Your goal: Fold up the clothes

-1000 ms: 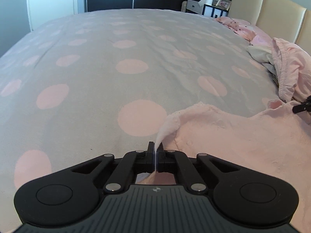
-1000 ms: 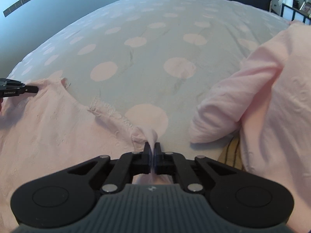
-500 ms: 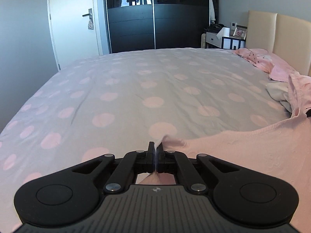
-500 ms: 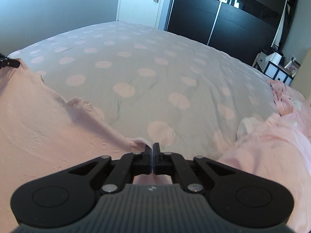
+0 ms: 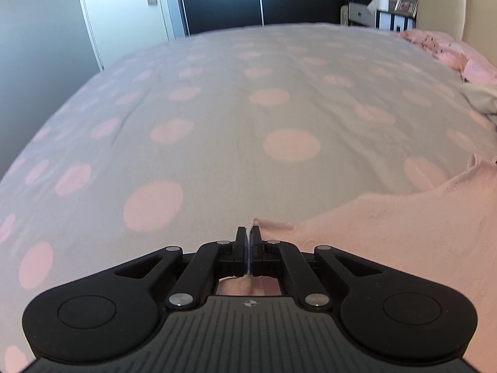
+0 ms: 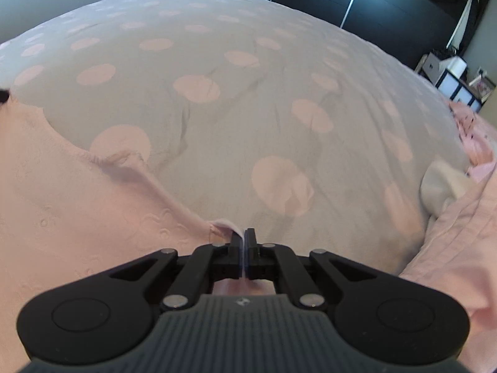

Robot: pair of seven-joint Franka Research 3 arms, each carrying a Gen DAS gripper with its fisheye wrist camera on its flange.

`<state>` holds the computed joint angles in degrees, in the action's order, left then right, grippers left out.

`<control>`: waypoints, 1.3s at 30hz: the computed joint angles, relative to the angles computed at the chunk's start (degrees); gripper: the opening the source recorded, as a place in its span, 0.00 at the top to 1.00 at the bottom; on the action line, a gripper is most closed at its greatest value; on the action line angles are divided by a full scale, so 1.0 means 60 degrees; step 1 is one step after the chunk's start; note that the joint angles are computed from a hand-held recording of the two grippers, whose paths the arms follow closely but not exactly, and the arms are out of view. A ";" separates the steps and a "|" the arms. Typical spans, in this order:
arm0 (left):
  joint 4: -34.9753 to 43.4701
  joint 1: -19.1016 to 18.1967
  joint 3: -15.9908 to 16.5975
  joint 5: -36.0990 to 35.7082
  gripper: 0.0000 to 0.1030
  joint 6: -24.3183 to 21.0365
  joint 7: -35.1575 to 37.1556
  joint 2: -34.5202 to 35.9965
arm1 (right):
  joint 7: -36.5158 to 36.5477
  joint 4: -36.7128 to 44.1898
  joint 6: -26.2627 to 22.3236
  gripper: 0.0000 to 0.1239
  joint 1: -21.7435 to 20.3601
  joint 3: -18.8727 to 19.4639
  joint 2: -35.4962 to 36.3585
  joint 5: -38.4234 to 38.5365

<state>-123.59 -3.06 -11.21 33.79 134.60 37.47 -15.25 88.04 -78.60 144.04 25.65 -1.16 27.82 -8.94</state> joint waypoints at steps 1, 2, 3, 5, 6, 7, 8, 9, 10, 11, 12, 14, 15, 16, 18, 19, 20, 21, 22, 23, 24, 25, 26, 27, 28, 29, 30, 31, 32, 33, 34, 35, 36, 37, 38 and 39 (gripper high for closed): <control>-0.0033 -0.0071 0.0099 -0.0325 0.98 -0.0002 0.0213 0.0005 | 0.0157 -0.0044 -0.0030 0.94 0.0022 -0.0039 -0.0014 0.0011; -0.0048 -0.0112 0.0148 -0.0546 0.95 -0.0074 0.0379 -0.0018 | 0.0322 -0.0114 -0.0013 0.86 0.0035 -0.0071 -0.0060 0.0019; -0.0054 -0.0117 0.0125 -0.0613 0.88 -0.0231 0.0411 -0.0080 | 0.0491 -0.0189 0.0026 0.75 0.0047 -0.0102 -0.0125 0.0012; -0.0171 -0.0099 0.0035 -0.0554 0.78 -0.0401 0.0225 -0.0378 | 0.0702 -0.0516 0.0211 0.67 0.0023 -0.0112 -0.0433 -0.0009; -0.0295 -0.0101 0.0023 -0.0558 0.71 -0.0395 0.0150 -0.0607 | 0.0752 -0.0697 0.0308 0.67 -0.0014 -0.0094 -0.0608 -0.0005; -0.0417 -0.0104 0.0013 -0.0584 0.63 -0.0395 0.0077 -0.0872 | 0.0810 -0.0893 0.0375 0.67 -0.0056 -0.0073 -0.0811 0.0014; -0.0516 -0.0109 -0.0032 -0.0599 0.61 -0.0489 0.0002 -0.1146 | 0.0881 -0.1120 0.0382 0.66 -0.0109 -0.0044 -0.1071 0.0062; -0.0600 -0.0116 -0.0091 -0.0608 0.60 -0.0626 -0.0069 -0.1414 | 0.0952 -0.1335 0.0382 0.66 -0.0169 -0.0009 -0.1326 0.0109; -0.0674 -0.0126 -0.0149 -0.0619 0.59 -0.0769 -0.0136 -0.1678 | 0.1040 -0.1601 0.0412 0.66 -0.0222 0.0020 -0.1619 0.0125; -0.0704 -0.0167 -0.0196 -0.0672 0.59 -0.0950 -0.0128 -0.1916 | 0.1162 -0.1975 0.0502 0.66 -0.0261 0.0033 -0.1988 0.0076; -0.0755 -0.0222 -0.0259 -0.0732 0.59 -0.1116 -0.0148 -0.2162 | 0.1271 -0.2374 0.0589 0.65 -0.0321 0.0073 -0.2385 0.0053; -0.0881 -0.0350 -0.0412 -0.0849 0.59 -0.1433 -0.0257 -0.2656 | 0.1319 -0.3370 0.0827 0.64 -0.0527 0.0259 -0.3339 0.0218; -0.0903 -0.0425 -0.0517 -0.0927 0.56 -0.1636 -0.0354 -0.2872 | 0.1343 -0.3915 0.0953 0.64 -0.0633 0.0358 -0.3854 0.0293; -0.0908 -0.0518 -0.0608 -0.1034 0.56 -0.1830 -0.0450 -0.3056 | 0.1279 -0.4465 0.1053 0.64 -0.0753 0.0475 -0.4390 0.0464; -0.0915 -0.0734 -0.0764 -0.1258 0.55 -0.2149 -0.0648 -0.3387 | 0.0949 -0.5525 0.1036 0.64 -0.0959 0.0714 -0.5476 0.0985; -0.0921 -0.0852 -0.0839 -0.1365 0.55 -0.2264 -0.0752 -0.3541 | 0.0999 -0.6019 0.0913 0.64 -0.1059 0.0842 -0.6021 0.1008; -0.0898 -0.0967 -0.0921 -0.1459 0.55 -0.2391 -0.0843 -0.3655 | 0.0979 -0.6488 0.0772 0.64 -0.1141 0.0954 -0.6556 0.1124; -0.0847 -0.1077 -0.1021 -0.1548 0.55 -0.2544 -0.0947 -0.3742 | 0.0886 -0.6958 0.0653 0.64 -0.1183 0.1027 -0.7080 0.1363; -0.0808 -0.1189 -0.1127 -0.1637 0.55 -0.2666 -0.1094 -0.3833 | 0.0854 -0.7452 0.0569 0.64 -0.1230 0.1100 -0.7623 0.1581; -0.0772 -0.1304 -0.1232 -0.1722 0.55 -0.2771 -0.1258 -0.3921 | 0.0812 -0.7920 0.0469 0.64 -0.1268 0.1166 -0.8150 0.1778; -0.0720 -0.1420 -0.1339 -0.1789 0.55 -0.2874 -0.1399 -0.3976 | 0.0747 -0.8362 0.0369 0.64 -0.1302 0.1234 -0.8642 0.1930; -0.0657 -0.1537 -0.1446 -0.1847 0.55 -0.2976 -0.1531 -0.4013 | 0.0692 -0.8804 0.0266 0.64 -0.1351 0.1316 -0.9146 0.2014; -0.0572 -0.1637 -0.1586 -0.1857 0.55 -0.3088 -0.1662 -0.4012 | 0.0646 -0.9230 0.0169 0.64 -0.1444 0.1440 -0.9632 0.1976; -0.0472 -0.1733 -0.1738 -0.1845 0.55 -0.3206 -0.1794 -0.3989 | 0.0596 -0.9581 0.0031 0.64 -0.1506 0.1542 -1.0043 0.1971; -0.0362 -0.1832 -0.1888 -0.1826 0.55 -0.3327 -0.1929 -0.3954 | 0.0531 -0.9922 -0.0107 0.64 -0.1519 0.1584 -1.0437 0.2038; -0.0245 -0.1920 -0.2046 -0.1799 0.55 -0.3429 -0.2103 -0.3897 | 0.0482 -1.0235 -0.0212 0.63 -0.1529 0.1603 -1.0800 0.2129; -0.0122 -0.1997 -0.2186 -0.1777 0.55 -0.3498 -0.2314 -0.3824 | 0.0487 -1.0523 -0.0308 0.62 -0.1582 0.1650 -1.1145 0.2183; -0.0036 -0.2096 -0.2323 -0.1748 0.55 -0.3445 -0.2563 -0.3764 | 0.0471 -1.0783 -0.0398 0.61 -0.1630 0.1689 -1.1462 0.2217; 0.0039 -0.2199 -0.2466 -0.1706 0.55 -0.3345 -0.2828 -0.3703 | 0.0411 -1.0998 -0.0462 0.56 -0.1678 0.1720 -1.1716 0.2218; 0.0132 -0.2281 -0.2605 -0.1631 0.55 -0.3274 -0.3064 -0.3624 | 0.0344 -1.1204 -0.0534 0.51 -0.1730 0.1753 -1.1960 0.2196; 0.0281 -0.2359 -0.2783 -0.1535 0.55 -0.3281 -0.3254 -0.3486 | 0.0270 -1.1395 -0.0613 0.49 -0.1795 0.1795 -1.2177 0.2143; 0.0461 -0.2436 -0.2980 -0.1424 0.55 -0.3322 -0.3433 -0.3313 | 0.0216 -1.1560 -0.0695 0.48 -0.1846 0.1824 -1.2356 0.2118; 0.0655 -0.2508 -0.3171 -0.1302 0.55 -0.3420 -0.3593 -0.3116 | 0.0153 -1.1690 -0.0787 0.48 -0.1877 0.1826 -1.2487 0.2115; 0.0860 -0.2581 -0.3360 -0.1168 0.55 -0.3548 -0.3747 -0.2901 | 0.0090 -1.1826 -0.0861 0.48 -0.1908 0.1817 -1.2610 0.2117; 0.1012 -0.2649 -0.3520 -0.1022 0.55 -0.3638 -0.3960 -0.2716 | 0.0089 -1.1934 -0.0901 0.48 -0.1939 0.1835 -1.2685 0.2148; 0.1143 -0.2711 -0.3671 -0.0869 0.55 -0.3715 -0.4197 -0.2540 | 0.0098 -1.2025 -0.0929 0.48 -0.1965 0.1843 -1.2724 0.2188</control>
<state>-116.73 -19.33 -33.24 28.58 112.30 12.29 -30.49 88.63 -150.75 138.46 13.86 9.90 -48.53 4.19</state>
